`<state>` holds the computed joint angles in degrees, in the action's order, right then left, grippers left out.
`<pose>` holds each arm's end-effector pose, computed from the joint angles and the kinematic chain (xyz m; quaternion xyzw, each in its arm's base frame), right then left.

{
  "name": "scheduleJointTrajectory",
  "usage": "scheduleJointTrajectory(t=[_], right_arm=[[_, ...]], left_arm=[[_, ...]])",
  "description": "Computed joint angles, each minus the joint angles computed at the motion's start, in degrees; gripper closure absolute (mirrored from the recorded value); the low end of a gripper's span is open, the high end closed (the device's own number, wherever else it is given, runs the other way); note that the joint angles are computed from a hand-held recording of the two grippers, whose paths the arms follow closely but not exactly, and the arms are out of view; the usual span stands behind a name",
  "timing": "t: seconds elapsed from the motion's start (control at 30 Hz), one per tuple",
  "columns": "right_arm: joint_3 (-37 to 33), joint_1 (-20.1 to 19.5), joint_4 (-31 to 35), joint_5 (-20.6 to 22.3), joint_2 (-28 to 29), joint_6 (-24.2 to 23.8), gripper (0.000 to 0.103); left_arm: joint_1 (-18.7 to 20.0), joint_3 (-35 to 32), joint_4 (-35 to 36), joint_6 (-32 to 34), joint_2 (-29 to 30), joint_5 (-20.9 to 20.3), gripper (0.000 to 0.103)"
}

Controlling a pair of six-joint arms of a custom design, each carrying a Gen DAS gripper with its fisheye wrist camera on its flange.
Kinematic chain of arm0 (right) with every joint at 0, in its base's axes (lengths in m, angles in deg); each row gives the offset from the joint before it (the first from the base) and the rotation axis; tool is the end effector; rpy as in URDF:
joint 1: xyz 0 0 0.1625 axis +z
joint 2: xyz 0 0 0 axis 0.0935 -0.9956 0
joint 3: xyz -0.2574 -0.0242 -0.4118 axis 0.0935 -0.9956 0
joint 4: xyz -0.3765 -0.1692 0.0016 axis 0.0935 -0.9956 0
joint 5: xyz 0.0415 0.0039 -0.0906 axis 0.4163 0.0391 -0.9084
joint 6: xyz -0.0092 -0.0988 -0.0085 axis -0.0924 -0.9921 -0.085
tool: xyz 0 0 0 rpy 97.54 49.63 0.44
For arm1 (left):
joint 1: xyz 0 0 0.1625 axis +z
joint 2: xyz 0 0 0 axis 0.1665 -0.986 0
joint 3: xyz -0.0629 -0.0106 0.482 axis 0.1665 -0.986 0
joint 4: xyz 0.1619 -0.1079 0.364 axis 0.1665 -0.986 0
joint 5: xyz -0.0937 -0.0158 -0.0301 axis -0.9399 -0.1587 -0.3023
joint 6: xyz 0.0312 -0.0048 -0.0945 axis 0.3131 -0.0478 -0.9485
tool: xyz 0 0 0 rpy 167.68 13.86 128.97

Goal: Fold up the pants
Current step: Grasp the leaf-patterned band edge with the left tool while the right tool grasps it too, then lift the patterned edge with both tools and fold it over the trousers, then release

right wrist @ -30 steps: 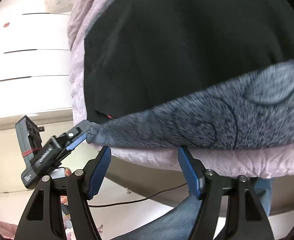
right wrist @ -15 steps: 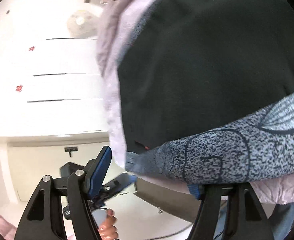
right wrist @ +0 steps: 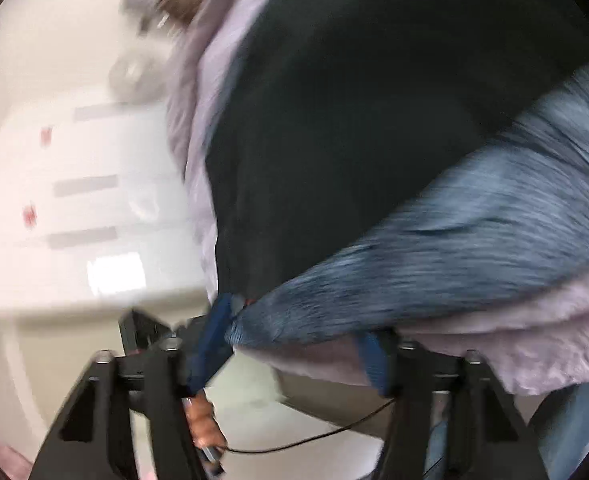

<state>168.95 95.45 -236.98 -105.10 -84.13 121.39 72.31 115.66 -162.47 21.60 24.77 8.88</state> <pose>0.2401 -0.5778 -0.0296 0.3050 0.8963 -0.2940 0.1314 0.0570 -0.7231 0.2947 -0.0228 0.9909 -0.0581 0.1190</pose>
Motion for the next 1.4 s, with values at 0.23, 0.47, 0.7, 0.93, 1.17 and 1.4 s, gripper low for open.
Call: scheduleJointTrajectory(t=[0.23, 0.47, 0.7, 0.93, 1.17, 1.4], right_arm=[[3.11, 0.31, -5.64, -2.40, -2.74, 1.09, 0.096], [-10.48, -0.06, 28.76, -1.66, -12.71, -18.48, 0.096], [-31.95, -5.73, 55.13, 0.58, -8.31, -27.60, 0.094], [-44.65, -9.69, 65.66, -0.14, -1.41, -28.42, 0.091], [-37.64, -10.45, 56.94, 8.06, -6.32, -27.20, 0.025], [-27.91, -7.50, 54.96, -3.85, -15.07, -31.33, 0.025]], left_arm=[[-3.43, -2.35, 0.94, 2.20, -0.22, 3.29, 0.079], [-6.58, -12.21, -2.69, 4.53, 7.10, 7.06, 0.071], [-5.89, -29.10, -8.20, 9.12, 21.90, 17.71, 0.030], [-5.30, -39.08, -6.44, 10.74, 30.43, 27.98, 0.021], [-8.21, -36.21, -10.49, 17.16, 27.73, 34.76, 0.021], [-11.52, -25.63, -0.49, 9.97, 24.17, 29.86, 0.021]])
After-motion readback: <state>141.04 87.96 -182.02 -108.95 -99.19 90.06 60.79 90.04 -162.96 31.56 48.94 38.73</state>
